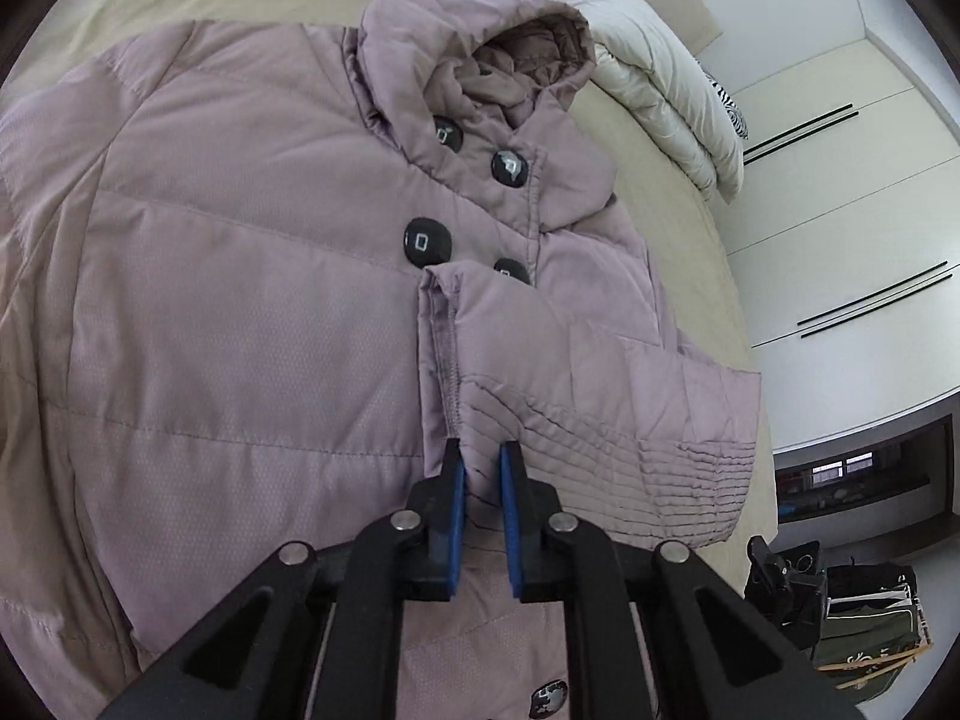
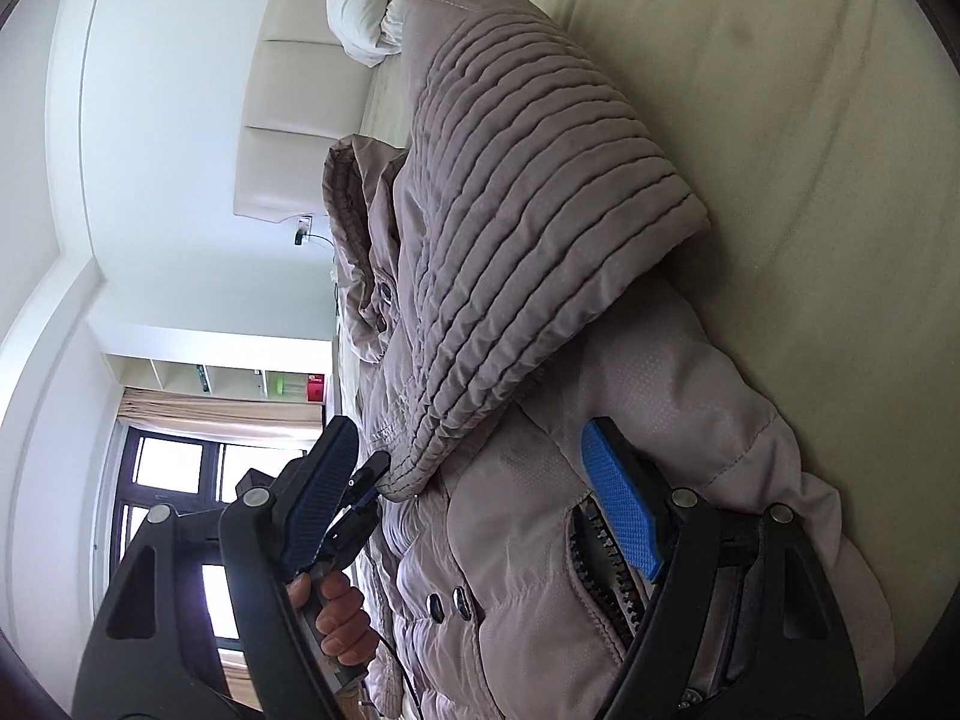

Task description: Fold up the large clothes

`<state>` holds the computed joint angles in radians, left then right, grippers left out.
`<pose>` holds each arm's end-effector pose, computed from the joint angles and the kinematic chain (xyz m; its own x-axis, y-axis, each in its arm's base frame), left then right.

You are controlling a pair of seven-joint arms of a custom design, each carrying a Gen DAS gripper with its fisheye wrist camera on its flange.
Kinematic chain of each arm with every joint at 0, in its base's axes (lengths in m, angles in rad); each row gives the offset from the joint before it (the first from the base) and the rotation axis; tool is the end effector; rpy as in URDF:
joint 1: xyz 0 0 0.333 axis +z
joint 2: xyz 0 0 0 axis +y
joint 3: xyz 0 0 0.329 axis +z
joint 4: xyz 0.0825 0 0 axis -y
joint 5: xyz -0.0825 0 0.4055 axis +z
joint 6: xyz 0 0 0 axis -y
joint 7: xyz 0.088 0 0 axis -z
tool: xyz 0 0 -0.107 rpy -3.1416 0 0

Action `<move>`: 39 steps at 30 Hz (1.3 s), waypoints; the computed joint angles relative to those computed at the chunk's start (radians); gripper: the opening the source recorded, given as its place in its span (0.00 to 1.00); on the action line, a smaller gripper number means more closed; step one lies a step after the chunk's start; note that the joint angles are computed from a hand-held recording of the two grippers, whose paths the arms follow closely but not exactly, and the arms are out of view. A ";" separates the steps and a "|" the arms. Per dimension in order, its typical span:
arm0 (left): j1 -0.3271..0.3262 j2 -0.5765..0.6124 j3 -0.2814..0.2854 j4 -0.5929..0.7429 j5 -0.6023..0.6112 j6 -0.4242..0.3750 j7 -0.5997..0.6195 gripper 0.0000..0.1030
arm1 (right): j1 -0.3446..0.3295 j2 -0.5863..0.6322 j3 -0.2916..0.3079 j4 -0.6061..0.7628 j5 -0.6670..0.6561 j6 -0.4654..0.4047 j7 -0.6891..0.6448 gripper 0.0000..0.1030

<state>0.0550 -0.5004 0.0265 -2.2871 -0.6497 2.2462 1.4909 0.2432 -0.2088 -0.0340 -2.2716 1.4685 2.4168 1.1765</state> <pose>0.4556 0.0219 0.6039 0.2571 -0.7378 0.6241 -0.8186 -0.5095 -0.2651 0.5182 0.1145 0.4872 -0.1134 -0.4066 -0.9066 -0.8721 0.4778 -0.1052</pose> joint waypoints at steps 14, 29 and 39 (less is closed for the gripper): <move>0.169 -0.086 0.093 0.037 0.096 0.111 -0.088 0.10 | -0.017 0.037 -0.006 0.054 0.145 -0.093 0.019 0.75; 0.227 -0.053 0.095 -0.044 0.134 0.131 -0.094 0.11 | -0.026 0.319 0.078 0.501 -0.177 -0.019 0.166 0.75; 0.223 -0.061 0.103 -0.069 0.137 0.105 -0.081 0.47 | -0.051 0.461 0.143 0.629 -0.629 0.070 0.340 0.74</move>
<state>0.2776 -0.5611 0.1295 -2.3565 -0.5126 2.3510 1.4101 0.1921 0.2520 0.1092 -1.6431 0.8393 2.4869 1.5161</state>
